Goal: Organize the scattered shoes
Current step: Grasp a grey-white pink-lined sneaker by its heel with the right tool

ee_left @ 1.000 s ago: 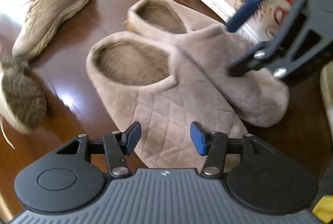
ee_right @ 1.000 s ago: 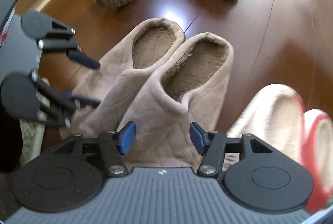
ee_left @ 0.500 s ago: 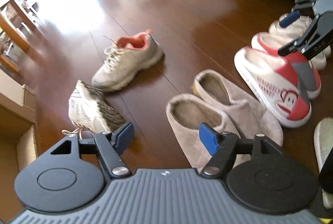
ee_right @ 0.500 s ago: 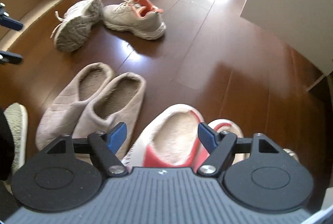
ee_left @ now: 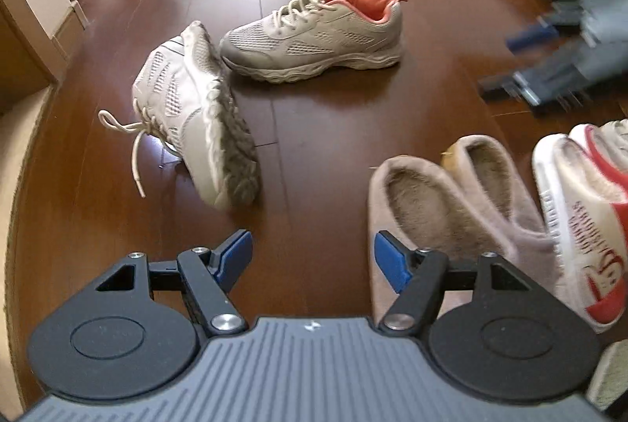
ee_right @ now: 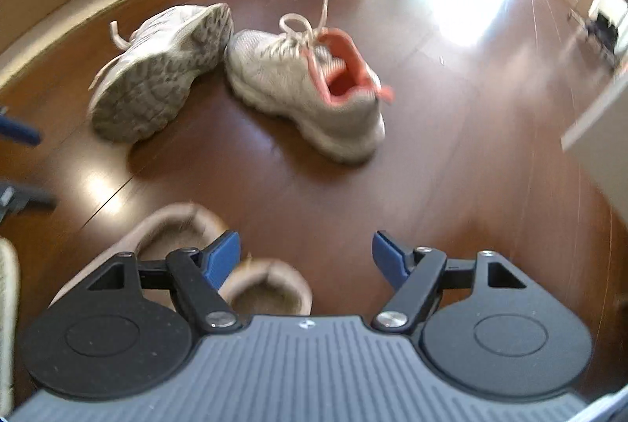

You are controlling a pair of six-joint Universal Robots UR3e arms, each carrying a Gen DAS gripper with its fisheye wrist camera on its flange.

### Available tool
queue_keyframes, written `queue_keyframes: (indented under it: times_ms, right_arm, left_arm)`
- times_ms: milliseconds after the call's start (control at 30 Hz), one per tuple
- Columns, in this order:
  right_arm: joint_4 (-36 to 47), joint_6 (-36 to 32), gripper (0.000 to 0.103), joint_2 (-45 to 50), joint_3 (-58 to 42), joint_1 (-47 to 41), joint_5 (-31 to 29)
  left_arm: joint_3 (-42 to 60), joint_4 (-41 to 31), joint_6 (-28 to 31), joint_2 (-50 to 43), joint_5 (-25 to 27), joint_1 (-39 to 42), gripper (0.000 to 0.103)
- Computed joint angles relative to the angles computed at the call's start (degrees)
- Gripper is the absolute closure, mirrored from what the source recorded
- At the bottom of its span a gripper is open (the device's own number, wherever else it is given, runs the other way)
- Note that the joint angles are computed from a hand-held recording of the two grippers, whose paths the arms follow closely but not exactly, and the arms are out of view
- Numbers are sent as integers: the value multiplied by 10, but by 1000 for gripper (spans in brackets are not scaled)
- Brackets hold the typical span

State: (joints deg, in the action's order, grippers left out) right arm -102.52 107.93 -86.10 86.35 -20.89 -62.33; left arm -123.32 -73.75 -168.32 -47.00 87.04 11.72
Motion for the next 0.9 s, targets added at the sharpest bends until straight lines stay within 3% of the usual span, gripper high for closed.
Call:
queue_keyframes:
  times_ms: [100,333,433,467,500,567,600,667,767,833,900]
  right_arm:
    - [-63,45,32,47,-17,51,3]
    - [-252,91,43,150,-35,147,-14]
    - [-327,95,45,208,-59,188,-39]
    - [-327,90,57,229,-77,196,-44]
    - [-320,80,76,248,-95,201,-47]
    - [-266,16,81,276,-133,192,-36]
    - [-216,-35,88,280,-155,175,-14]
    - [-133,-120,89,293,-209,146,-2]
    - [-161,-210,83,310,-236,108,-20]
    - [-217,-187,81,319,-234,106,-55]
    - [-251,-120,79,328,-246,91,-75]
  left_arm:
    - [-21,13,17,13,-1,15,33]
    - [-33,-89,104,103,-43,163,33]
    - [-32,-104,118,111,-40,178,33]
    - [-33,-100,113,107,-33,170,33]
    - [-33,-93,107,101,-28,162,33]
    - [-33,-81,98,90,-22,149,33]
    - [-32,-75,93,85,-21,139,33]
    - [-32,-67,86,76,-18,126,33]
    - [-32,-47,64,50,-9,94,33]
    - [-32,-33,50,35,-5,71,33]
    - [-33,-19,41,24,0,54,33]
